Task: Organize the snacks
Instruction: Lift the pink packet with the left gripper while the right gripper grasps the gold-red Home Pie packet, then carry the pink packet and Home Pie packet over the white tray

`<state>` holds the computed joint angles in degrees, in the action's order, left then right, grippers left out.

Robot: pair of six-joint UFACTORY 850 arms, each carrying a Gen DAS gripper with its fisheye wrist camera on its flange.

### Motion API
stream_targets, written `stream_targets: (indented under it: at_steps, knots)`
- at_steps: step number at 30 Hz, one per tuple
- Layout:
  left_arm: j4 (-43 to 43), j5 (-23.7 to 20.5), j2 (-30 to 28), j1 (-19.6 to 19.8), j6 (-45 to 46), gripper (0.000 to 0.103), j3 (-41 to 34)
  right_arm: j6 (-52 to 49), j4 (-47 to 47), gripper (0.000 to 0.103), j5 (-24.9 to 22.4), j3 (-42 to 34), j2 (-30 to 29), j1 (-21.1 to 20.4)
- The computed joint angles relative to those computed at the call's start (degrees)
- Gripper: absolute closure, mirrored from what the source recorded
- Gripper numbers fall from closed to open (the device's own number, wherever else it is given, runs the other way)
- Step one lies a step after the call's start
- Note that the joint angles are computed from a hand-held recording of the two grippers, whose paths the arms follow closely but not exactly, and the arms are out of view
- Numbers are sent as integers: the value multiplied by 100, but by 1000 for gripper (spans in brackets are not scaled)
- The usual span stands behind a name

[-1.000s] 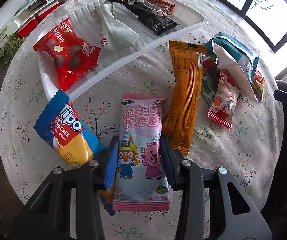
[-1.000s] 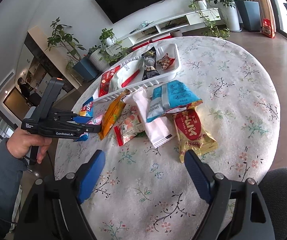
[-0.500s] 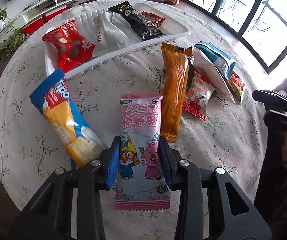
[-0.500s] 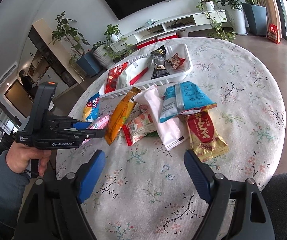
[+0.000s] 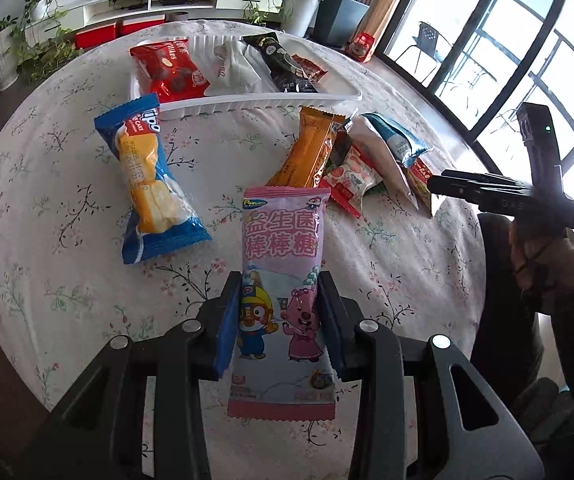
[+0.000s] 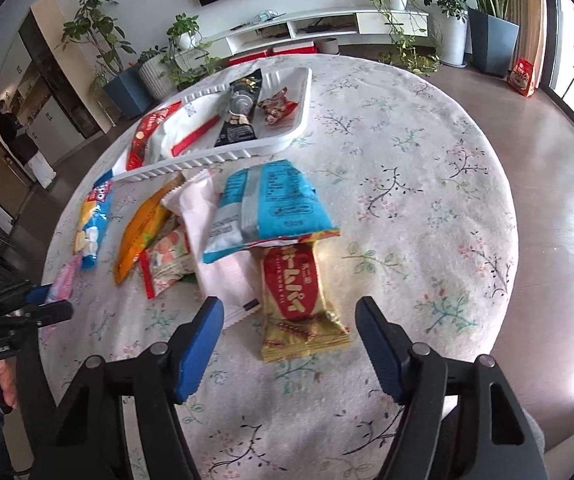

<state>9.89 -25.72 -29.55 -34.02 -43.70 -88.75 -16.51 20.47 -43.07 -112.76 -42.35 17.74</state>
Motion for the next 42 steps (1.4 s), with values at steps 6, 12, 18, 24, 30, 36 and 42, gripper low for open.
stream_targets:
  at_steps: [6, 12, 18, 24, 30, 36, 42]
  knots:
    - [-53, 143, 53, -25, -142, 69, 180, 21, -771, 41, -268, -491, -332, 162]
    - [-64, 287, 39, -27, -215, 69, 238, 104, -1281, 49, -300, -845, -595, 264]
    - [181, 366, 60, -44, -548, 69, 312, -88, -1285, 59, -238, -830, -596, 299]
    - [216, 419, 43, -57, -582, 69, 324, -134, -1254, 70, -490, -833, -560, 310]
    - [270, 503, 61, -71, -666, 69, 364, -146, -666, 70, -932, -854, -530, 156]
    - [234, 743, 183, -67, -731, 69, 504, -430, 533, 70, -1277, -404, -233, -71]
    - [267, 954, 287, -86, -858, 69, 602, -842, 1375, 70, -1356, 100, 131, -114]
